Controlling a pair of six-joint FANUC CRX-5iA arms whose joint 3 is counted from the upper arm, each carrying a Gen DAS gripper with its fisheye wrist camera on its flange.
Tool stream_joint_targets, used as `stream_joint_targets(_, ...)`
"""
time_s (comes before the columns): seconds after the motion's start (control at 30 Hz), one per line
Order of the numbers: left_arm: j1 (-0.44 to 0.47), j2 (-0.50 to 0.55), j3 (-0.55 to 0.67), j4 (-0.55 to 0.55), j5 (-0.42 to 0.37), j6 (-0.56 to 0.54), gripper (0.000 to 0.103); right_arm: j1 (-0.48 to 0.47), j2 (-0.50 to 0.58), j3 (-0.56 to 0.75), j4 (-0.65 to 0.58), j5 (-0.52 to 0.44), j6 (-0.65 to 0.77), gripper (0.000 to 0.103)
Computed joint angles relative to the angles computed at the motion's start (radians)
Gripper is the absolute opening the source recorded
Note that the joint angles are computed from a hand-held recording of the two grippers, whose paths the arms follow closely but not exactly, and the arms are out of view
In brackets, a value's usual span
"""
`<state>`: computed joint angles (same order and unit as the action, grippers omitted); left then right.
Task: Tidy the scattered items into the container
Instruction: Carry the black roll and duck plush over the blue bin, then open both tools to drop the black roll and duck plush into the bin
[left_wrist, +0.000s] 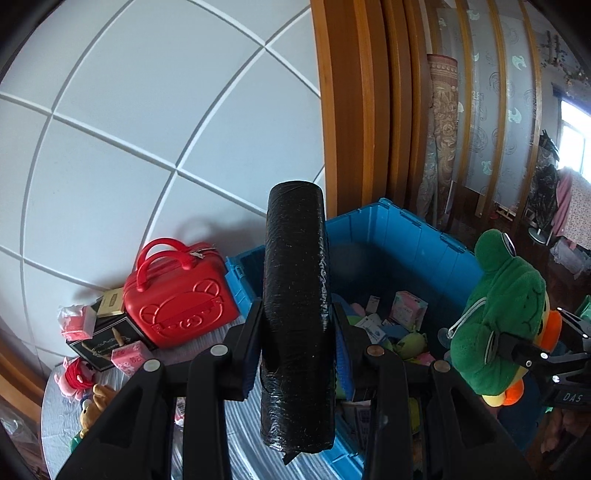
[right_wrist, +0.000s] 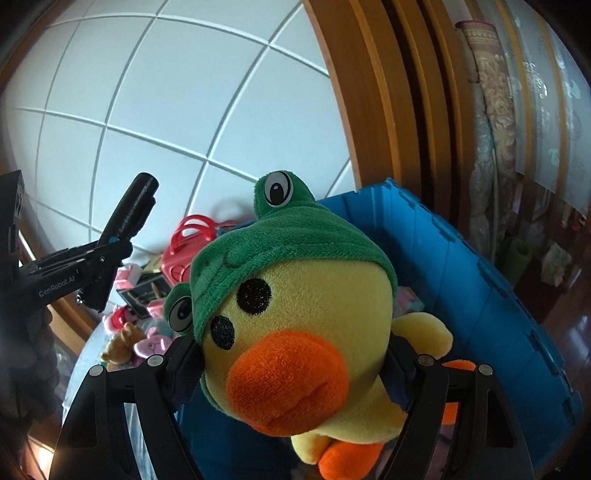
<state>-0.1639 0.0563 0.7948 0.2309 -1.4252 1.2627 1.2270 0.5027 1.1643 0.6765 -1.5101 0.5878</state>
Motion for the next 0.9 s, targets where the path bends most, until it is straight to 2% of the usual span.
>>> stream_joint_targets(0.13, -0.049, 0.073, 0.084, -0.002, -0.035, 0.011, 0.034, -0.01, -0.059, -0.111, 0.012, 0.018, -0.053, 0.08)
stream_joint_targets(0.27, -0.082, 0.124, 0.134, -0.008, -0.065, 0.019, 0.034, -0.023, -0.086, -0.165, 0.01, 0.023, -0.079, 0.08)
stream_joint_targets(0.77, -0.141, 0.192, 0.198, -0.009, -0.088, 0.025, 0.034, -0.033, -0.094, -0.188, 0.014, -0.005, -0.102, 0.081)
stream_joint_targets(0.87, -0.141, 0.238, 0.266, 0.022, -0.144, 0.021, 0.034, -0.036, -0.104, -0.203, 0.011, 0.01, -0.113, 0.088)
stream_joint_targets(0.9, -0.147, 0.266, 0.313, 0.017, -0.183, 0.02, 0.035, -0.037, -0.108, -0.208, 0.012, 0.015, -0.121, 0.099)
